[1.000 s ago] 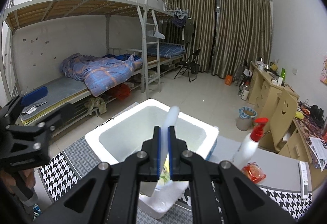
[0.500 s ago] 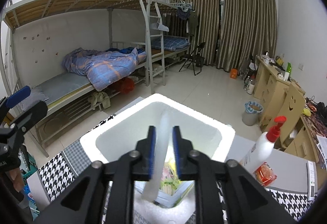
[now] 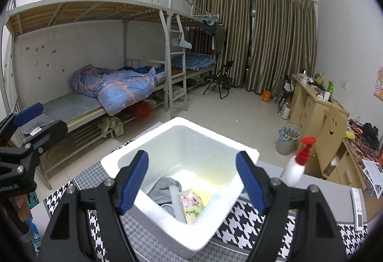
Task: Organize soft objects
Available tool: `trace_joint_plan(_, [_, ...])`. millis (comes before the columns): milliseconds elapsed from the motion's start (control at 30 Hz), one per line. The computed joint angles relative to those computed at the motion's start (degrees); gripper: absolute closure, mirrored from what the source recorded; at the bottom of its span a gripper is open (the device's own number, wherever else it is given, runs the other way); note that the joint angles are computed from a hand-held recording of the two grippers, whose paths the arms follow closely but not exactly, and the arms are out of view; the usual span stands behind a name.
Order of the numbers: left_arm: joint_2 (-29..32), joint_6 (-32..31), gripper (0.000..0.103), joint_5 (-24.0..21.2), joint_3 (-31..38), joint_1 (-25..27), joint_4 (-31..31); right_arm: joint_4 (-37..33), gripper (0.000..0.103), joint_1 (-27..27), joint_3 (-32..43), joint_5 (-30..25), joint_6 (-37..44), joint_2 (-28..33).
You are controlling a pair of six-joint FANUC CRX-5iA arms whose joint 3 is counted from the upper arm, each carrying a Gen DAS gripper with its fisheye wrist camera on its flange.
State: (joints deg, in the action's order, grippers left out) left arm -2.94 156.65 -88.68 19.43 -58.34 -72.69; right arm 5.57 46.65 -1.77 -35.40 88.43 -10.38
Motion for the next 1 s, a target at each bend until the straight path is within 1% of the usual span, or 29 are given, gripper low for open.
trace_joint_plan(67, [0.1, 0.1, 0.001, 0.0, 0.3, -0.6, -0.3, 0.4, 0.019, 0.0, -0.8, 0.4, -0.5, -1.0])
trace_joint_plan(167, [0.4, -0.3, 0.001, 0.0, 0.7, -1.6, -0.5, 3.2, 0.019, 0.7, -3.4, 1.7, -3.1, -3.2])
trace_joint_plan(233, [0.6, -0.4, 0.001, 0.2, 1.0, -2.2, -0.6, 3.0, 0.018, 0.6, -4.5, 1.9, -3.6, -4.6])
trace_joint_plan(367, [0.9, -1.0, 0.001, 0.9, 1.6, -3.6, -0.9, 5.2, 0.012, 0.8, -7.1, 2.9, -6.9, -7.2])
trace_joint_plan(500, [1.0, -1.0, 0.001, 1.1, 2.1, -5.4, -1.7, 6.6, 0.012, 0.9, -9.2, 3.6, -8.9, -9.5])
trace_joint_plan(567, [1.4, -1.1, 0.001, 1.0, 2.4, -6.2, -2.1, 7.2, 0.011, 0.9, -10.0, 4.2, -9.7, -10.2])
trace_joint_plan(667, [1.5, -1.2, 0.001, 1.0, 2.8, -7.1, -2.1, 7.8, 0.006, 0.9, -11.0, 4.7, -9.9, -11.3])
trace_joint_plan(733, [1.9, -1.3, 0.001, 0.9, 3.2, -7.8, -2.5, 10.2, 0.006, 1.2, -12.5, 5.7, -11.8, -12.2])
trace_joint_plan(833, [1.9, -1.4, 0.001, 0.9, 3.2, -8.4, -3.0, 9.5, 0.004, 1.0, -12.7, 5.7, -11.3, -12.8])
trace_joint_plan(867, [1.9, -1.2, 0.001, 0.8, 3.2, -8.7, -3.1, 9.9, 0.001, 1.0, -12.9, 5.8, -11.9, -12.9])
trace_joint_plan(1000, [2.3, -1.1, 0.001, 0.3, 3.4, -9.5, -3.7, 12.2, 0.0, 0.9, -15.7, 7.1, -14.4, -14.9])
